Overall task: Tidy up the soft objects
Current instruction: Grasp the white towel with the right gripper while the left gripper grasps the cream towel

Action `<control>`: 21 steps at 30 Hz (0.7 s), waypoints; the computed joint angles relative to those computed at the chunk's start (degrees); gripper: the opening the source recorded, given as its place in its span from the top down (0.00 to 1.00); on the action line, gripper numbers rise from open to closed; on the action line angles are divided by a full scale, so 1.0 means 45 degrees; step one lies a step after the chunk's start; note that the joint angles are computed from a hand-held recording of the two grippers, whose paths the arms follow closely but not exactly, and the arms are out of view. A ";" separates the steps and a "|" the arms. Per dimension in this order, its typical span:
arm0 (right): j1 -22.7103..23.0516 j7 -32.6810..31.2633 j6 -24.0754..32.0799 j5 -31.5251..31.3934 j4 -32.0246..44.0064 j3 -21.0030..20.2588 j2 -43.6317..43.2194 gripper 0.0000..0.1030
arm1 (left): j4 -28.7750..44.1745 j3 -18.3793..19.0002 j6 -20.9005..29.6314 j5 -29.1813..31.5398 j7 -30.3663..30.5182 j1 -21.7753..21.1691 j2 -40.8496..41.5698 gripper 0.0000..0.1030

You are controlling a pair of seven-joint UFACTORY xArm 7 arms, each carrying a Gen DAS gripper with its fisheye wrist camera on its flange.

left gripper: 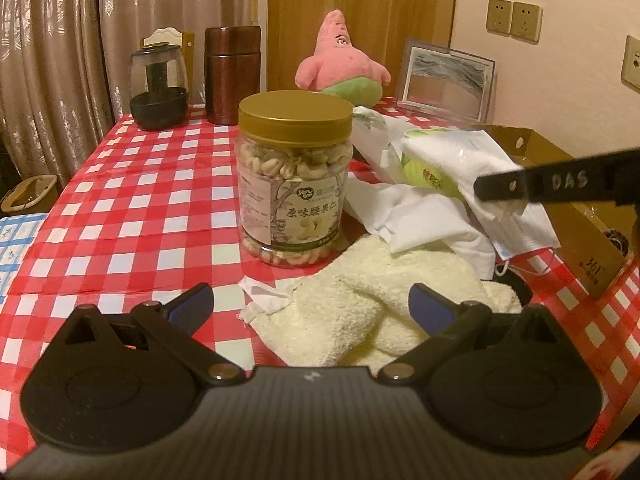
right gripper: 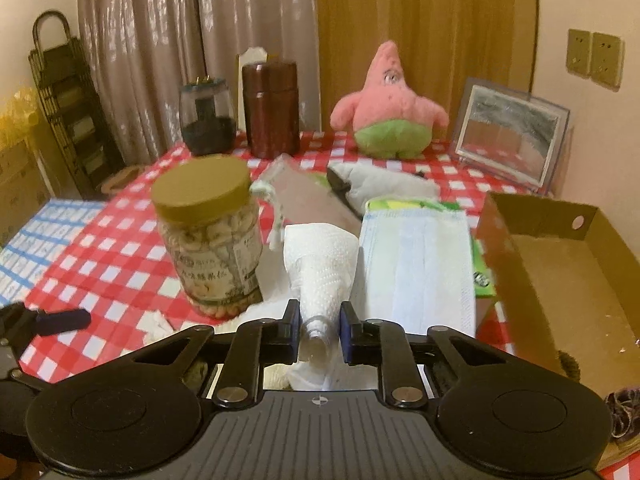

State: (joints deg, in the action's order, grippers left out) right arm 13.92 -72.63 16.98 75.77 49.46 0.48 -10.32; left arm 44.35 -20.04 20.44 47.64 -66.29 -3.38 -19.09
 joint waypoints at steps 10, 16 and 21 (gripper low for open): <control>-0.0455 -0.0970 0.0295 0.1269 -0.0393 -0.0363 -0.0767 0.81 | -0.0151 0.0321 -0.2038 -0.1181 0.1503 -0.0488 0.0489 0.00; -0.0580 -0.1111 0.0273 0.1189 -0.0759 -0.0523 -0.1104 0.81 | 0.0267 0.0380 -0.2403 -0.2722 0.2920 -0.1044 0.1443 0.00; -0.0624 -0.1047 0.0383 0.1060 -0.0848 -0.0643 -0.1163 0.81 | 0.1020 0.0277 -0.1858 -0.1923 0.2541 -0.1126 0.2404 0.15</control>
State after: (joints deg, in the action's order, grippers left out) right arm 11.11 -77.34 18.71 80.54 45.64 -2.41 -15.55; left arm 48.94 -18.80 12.08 38.99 -54.86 -8.45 -8.27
